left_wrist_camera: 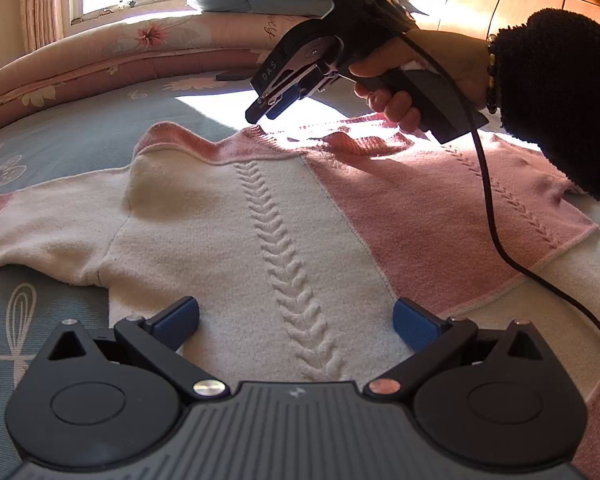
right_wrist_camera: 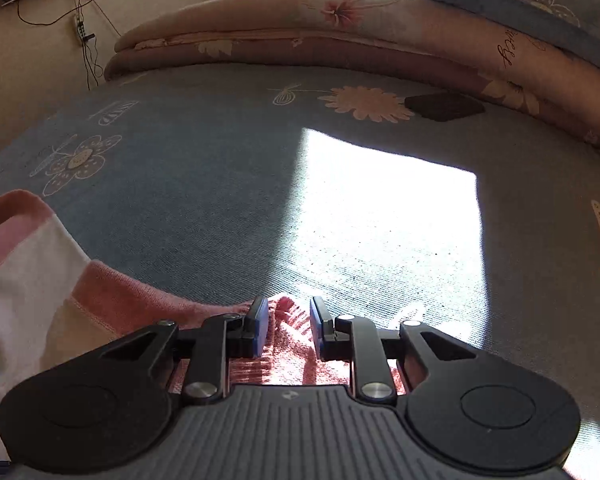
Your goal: Fold clothes
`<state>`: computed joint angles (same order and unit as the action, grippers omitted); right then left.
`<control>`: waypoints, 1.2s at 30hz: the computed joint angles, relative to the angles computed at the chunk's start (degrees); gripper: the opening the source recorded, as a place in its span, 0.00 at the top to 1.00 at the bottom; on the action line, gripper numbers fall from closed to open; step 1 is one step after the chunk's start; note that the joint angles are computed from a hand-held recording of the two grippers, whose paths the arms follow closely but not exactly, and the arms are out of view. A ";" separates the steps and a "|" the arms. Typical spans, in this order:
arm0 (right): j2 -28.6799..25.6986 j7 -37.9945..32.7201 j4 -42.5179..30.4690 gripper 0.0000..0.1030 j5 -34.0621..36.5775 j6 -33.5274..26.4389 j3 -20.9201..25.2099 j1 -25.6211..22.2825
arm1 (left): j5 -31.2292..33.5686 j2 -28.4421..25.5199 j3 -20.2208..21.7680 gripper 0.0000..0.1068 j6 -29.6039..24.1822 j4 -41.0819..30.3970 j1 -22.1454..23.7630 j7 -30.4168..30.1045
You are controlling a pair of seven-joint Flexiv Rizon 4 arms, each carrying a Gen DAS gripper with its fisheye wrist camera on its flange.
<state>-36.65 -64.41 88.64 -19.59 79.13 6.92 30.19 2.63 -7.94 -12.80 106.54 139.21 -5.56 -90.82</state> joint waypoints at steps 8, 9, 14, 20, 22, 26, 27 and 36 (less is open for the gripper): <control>-4.28 -2.46 -6.26 0.56 -1.20 -6.30 -0.12 4.29 | -0.99 -0.22 1.94 0.04 0.11 -0.20 -2.21 0.66; -5.29 -1.94 -7.50 0.56 -0.95 -5.54 -0.25 4.31 | -0.87 -0.18 1.62 0.04 0.08 -0.16 -1.84 0.61; -2.80 -1.07 -5.78 0.47 0.97 -2.27 -0.03 2.59 | -0.90 0.04 1.60 0.04 -0.22 -0.03 -1.77 0.62; 5.51 5.64 4.06 0.42 1.04 -4.17 -3.03 0.30 | -2.12 -0.34 3.85 0.04 0.27 -0.06 -4.32 1.37; 6.43 8.39 5.28 0.42 1.39 -7.27 -2.95 -0.71 | -2.44 -0.51 4.42 0.04 0.53 -0.08 -4.97 1.59; 6.03 16.37 7.97 0.41 -3.94 -8.76 -6.73 1.44 | -3.10 -0.86 5.46 0.04 1.06 -0.09 -6.18 2.03; 5.63 18.24 8.65 0.39 -6.87 -6.93 -8.58 2.47 | -3.14 -0.86 5.43 0.04 1.07 -0.08 -6.17 2.06; 7.52 28.08 11.52 0.31 -17.55 1.52 -14.37 3.15 | -2.51 -0.62 4.42 0.04 0.72 -0.05 -4.93 1.62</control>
